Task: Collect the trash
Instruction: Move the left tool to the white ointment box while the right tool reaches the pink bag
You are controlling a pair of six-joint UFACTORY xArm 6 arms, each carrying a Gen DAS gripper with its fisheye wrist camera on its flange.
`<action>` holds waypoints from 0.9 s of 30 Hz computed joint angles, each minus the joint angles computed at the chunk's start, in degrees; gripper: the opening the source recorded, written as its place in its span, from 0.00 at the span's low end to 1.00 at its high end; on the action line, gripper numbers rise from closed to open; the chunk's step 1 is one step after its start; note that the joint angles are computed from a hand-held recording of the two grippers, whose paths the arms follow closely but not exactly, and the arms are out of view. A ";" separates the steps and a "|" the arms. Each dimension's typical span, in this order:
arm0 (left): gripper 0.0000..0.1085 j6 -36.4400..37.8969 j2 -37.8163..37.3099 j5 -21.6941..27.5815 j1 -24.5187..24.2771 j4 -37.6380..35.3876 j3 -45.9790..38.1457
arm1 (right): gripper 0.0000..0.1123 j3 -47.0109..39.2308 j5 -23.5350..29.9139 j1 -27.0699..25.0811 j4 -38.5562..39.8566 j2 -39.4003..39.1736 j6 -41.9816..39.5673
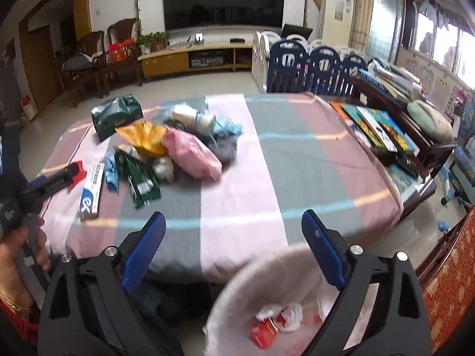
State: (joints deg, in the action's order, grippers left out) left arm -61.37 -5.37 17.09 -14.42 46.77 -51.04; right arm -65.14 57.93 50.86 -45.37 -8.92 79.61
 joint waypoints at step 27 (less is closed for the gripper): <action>0.88 22.43 2.62 -3.27 3.84 -39.07 4.50 | 0.33 -36.12 -6.81 -12.99 16.04 38.66 -27.14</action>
